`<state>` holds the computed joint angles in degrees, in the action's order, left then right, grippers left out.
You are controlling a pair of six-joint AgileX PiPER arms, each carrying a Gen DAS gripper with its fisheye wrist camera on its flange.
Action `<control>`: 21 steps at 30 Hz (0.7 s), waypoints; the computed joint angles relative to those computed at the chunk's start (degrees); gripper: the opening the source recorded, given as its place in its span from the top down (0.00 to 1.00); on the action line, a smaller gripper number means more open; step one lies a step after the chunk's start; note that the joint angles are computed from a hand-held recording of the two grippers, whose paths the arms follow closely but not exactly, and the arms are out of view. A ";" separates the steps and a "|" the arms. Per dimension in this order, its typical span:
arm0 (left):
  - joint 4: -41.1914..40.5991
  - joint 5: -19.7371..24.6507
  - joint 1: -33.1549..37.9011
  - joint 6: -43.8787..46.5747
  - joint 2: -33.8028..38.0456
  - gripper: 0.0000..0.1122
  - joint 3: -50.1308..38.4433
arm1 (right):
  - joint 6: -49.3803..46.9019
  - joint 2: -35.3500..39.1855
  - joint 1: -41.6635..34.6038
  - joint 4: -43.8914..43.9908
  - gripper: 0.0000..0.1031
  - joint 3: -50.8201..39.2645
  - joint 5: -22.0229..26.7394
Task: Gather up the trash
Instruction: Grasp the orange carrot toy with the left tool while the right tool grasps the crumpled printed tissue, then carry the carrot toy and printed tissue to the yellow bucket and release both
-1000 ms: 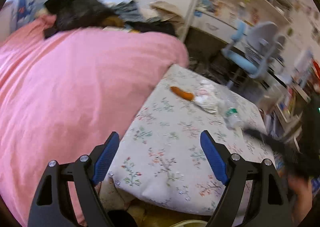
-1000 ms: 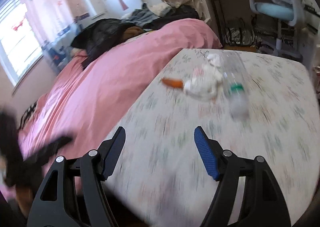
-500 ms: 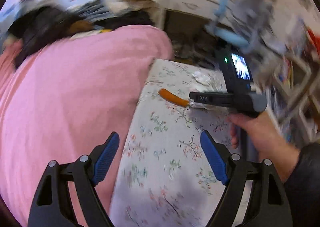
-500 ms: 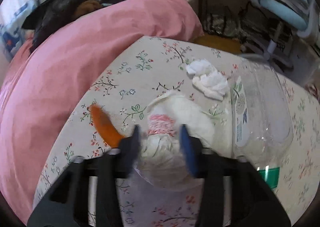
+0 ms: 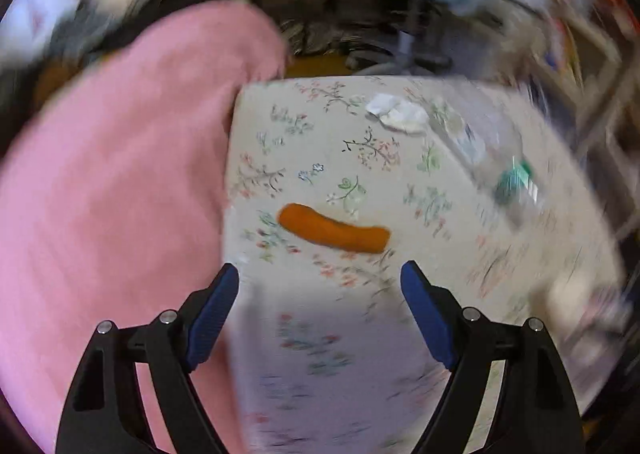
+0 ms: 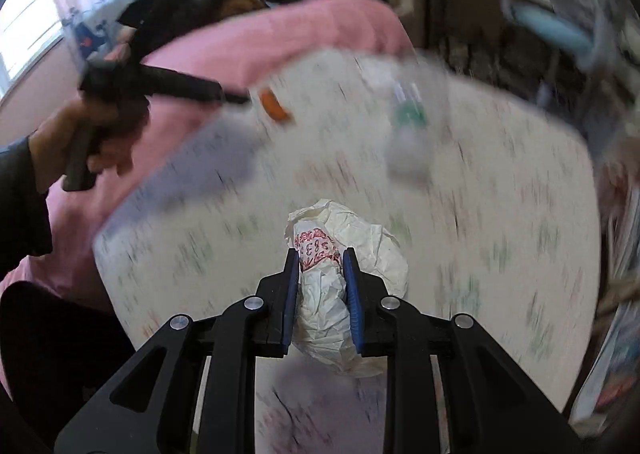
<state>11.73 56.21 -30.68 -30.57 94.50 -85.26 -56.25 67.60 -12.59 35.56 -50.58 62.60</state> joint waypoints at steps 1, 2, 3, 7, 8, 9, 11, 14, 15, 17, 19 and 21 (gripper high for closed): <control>2.05 -0.07 -0.77 -4.49 0.48 0.29 -0.07 | -0.43 1.12 -0.73 0.04 0.80 0.46 0.17; 3.64 0.05 -1.45 -8.33 1.12 0.29 -0.41 | -0.83 1.10 -0.51 -0.13 0.79 0.86 -0.17; 3.51 -0.11 -1.57 -11.61 2.11 0.29 -1.09 | -1.16 0.53 0.22 -0.70 0.78 1.31 -0.81; 6.03 5.45 -3.31 -22.03 8.58 0.38 -7.66 | -1.76 0.35 0.98 -0.97 0.75 1.89 -0.51; 6.96 8.24 -4.04 -23.70 11.16 0.44 -10.39 | -2.22 0.20 0.48 -0.94 0.74 1.96 -0.02; 7.75 9.42 -4.36 -24.45 12.60 0.48 -11.95 | -2.70 0.08 0.14 -0.94 0.71 2.04 0.23; 13.58 12.75 -6.93 -27.48 15.15 0.69 -14.52 | -3.09 0.48 0.13 -1.59 0.67 1.90 0.83; 16.41 9.23 -8.29 -29.13 13.97 0.85 -11.47 | -4.75 -0.24 0.61 -1.84 0.67 3.69 -0.29; 16.02 7.18 -8.45 -29.60 12.48 0.86 -9.35 | -5.28 -0.92 1.52 -2.12 0.70 4.49 -1.76; 13.92 0.84 -8.10 -30.68 8.35 0.87 -3.67 | -5.90 -0.71 1.35 -1.54 0.77 4.35 -1.51; 15.68 -0.48 -10.46 -33.12 3.86 0.88 0.78 | -7.23 -0.38 -1.06 0.40 0.80 3.55 0.91; 17.12 -2.21 -13.45 -35.68 -1.23 0.88 4.97 | -8.27 -0.61 -3.28 2.20 0.80 2.79 3.45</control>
